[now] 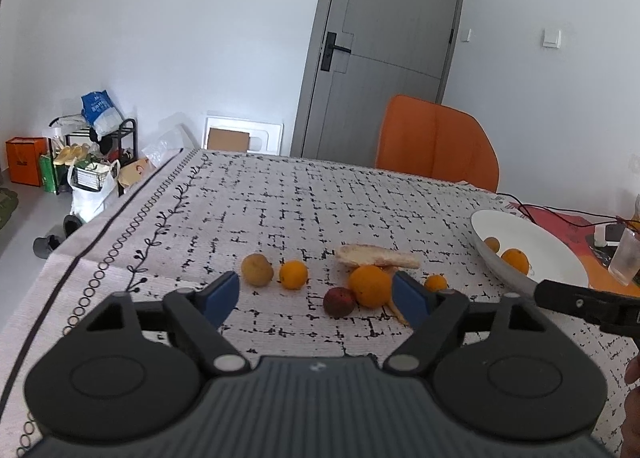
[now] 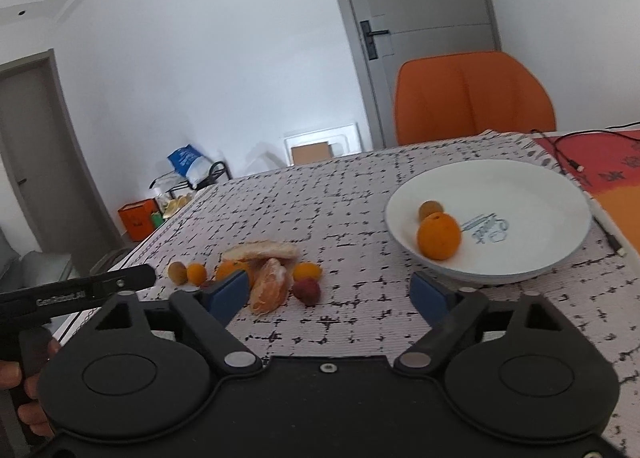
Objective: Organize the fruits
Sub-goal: 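Move both open grippers back to the fruit cluster, then grasp the dark red plum with the left gripper while the right gripper grasps the peeled tangerine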
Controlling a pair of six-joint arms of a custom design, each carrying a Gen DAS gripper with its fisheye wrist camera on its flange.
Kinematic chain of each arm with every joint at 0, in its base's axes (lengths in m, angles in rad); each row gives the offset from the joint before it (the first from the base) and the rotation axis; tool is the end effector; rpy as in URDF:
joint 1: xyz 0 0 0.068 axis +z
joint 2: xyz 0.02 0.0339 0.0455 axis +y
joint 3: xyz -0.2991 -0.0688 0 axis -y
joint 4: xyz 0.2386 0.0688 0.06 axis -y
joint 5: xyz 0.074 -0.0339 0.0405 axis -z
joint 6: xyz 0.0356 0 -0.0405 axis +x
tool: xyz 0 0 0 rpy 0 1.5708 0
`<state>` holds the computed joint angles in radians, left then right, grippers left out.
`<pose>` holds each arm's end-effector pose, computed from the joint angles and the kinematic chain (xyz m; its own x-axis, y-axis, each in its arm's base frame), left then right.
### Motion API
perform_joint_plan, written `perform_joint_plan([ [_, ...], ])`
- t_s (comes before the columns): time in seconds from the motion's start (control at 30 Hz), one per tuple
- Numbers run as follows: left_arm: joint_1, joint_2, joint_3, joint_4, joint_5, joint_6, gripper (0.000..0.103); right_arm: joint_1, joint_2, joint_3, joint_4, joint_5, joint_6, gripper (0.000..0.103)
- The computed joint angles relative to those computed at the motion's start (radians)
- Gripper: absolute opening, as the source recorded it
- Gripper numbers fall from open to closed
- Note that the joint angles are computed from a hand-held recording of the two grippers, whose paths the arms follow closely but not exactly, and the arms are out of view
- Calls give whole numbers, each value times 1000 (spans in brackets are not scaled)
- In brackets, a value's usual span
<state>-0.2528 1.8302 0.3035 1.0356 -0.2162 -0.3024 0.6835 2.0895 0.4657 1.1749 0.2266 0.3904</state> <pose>0.2566 -0.0584 0.1156 -0.4541 -0.1831 -0.8719 -0.0776 0.9831 -0.1660 0.2481 0.1918 0.0846 -0.4856 0.0827 -0.8702 -0.2959 0.9212 0.2527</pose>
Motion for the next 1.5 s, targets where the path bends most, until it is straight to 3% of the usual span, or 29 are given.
perform_joint_plan([
  [0.43, 26, 92, 86, -41, 85, 3, 57, -18, 49, 113, -97, -105, -1, 57],
  [0.87, 39, 165, 182, -102, 121, -6, 46, -28, 66, 197, -188, -155, -3, 52],
  [0.93, 40, 176, 197, -114, 123, -4, 41, -23, 66, 211, -205, -153, -6, 52],
  [1.0, 47, 189, 210, -126, 141, -11, 21, -18, 69, 226, -221, -154, -10, 52],
  [1.5, 126, 132, 141, -87, 184, -29, 21, 17, 111, 367, -363, -131, -56, 49],
])
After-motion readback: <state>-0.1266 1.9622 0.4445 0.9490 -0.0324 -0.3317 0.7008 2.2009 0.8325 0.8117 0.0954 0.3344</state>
